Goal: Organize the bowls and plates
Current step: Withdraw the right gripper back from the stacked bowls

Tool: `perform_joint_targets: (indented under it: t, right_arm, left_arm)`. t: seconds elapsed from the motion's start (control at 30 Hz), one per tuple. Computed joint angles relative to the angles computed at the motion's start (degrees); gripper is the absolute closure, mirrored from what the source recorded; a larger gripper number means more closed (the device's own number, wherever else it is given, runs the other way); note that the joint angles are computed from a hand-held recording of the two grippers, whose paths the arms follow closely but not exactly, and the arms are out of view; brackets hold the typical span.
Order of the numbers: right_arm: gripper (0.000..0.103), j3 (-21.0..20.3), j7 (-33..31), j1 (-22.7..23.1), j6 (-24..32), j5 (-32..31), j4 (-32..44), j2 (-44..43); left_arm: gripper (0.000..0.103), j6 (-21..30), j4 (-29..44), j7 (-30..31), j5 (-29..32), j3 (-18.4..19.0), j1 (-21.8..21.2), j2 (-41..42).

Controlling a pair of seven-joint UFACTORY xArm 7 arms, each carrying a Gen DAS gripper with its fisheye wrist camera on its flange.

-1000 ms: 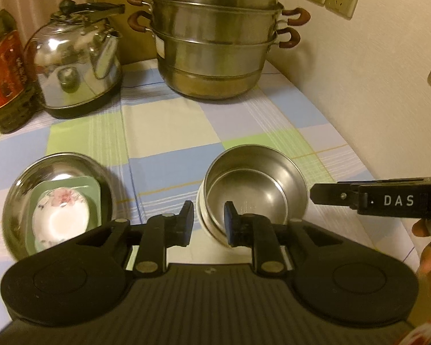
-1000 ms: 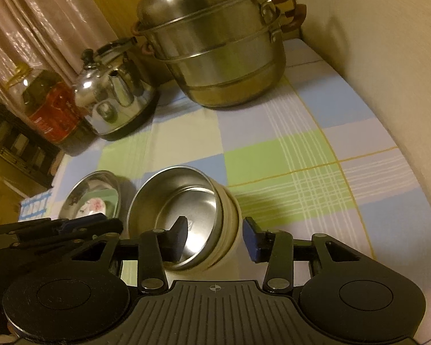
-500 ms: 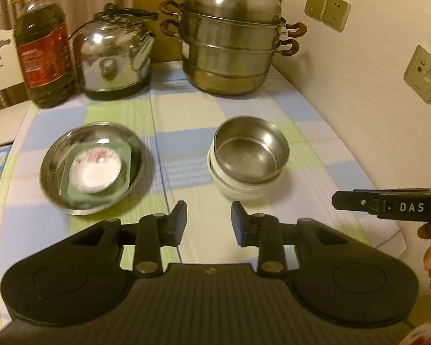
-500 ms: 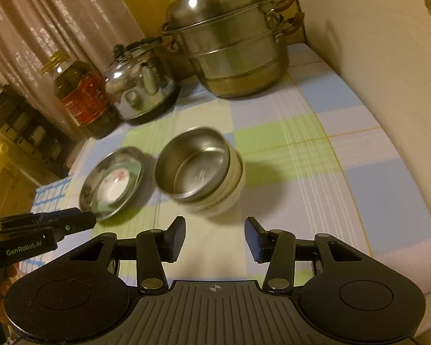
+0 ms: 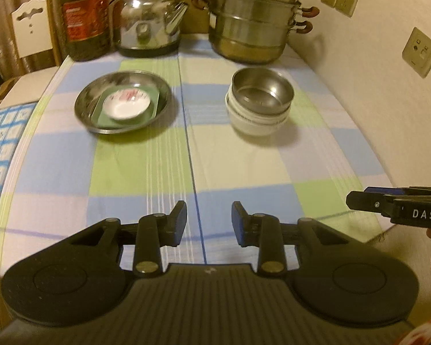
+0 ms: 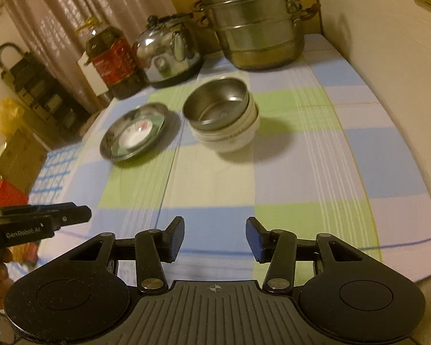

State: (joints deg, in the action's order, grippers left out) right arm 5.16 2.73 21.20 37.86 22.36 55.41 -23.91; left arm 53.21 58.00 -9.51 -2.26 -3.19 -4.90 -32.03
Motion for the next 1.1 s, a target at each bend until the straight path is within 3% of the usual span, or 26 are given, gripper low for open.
perform_joint_targets:
  t: [0.53,1.1]
  right_arm:
    - [0.052,1.36,0.69,2.83,3.20,-1.35,-7.09,-8.08]
    - [0.051,3.38,4.49,3.35,5.07,-3.48,-5.96,-5.82]
  left_arm:
    - [0.073,5.66,-7.00,-4.38,1.99,-2.17,0.32,-12.04]
    - [0.073,7.20,-7.86,-1.01,1.25,0.28,0.20,-11.91]
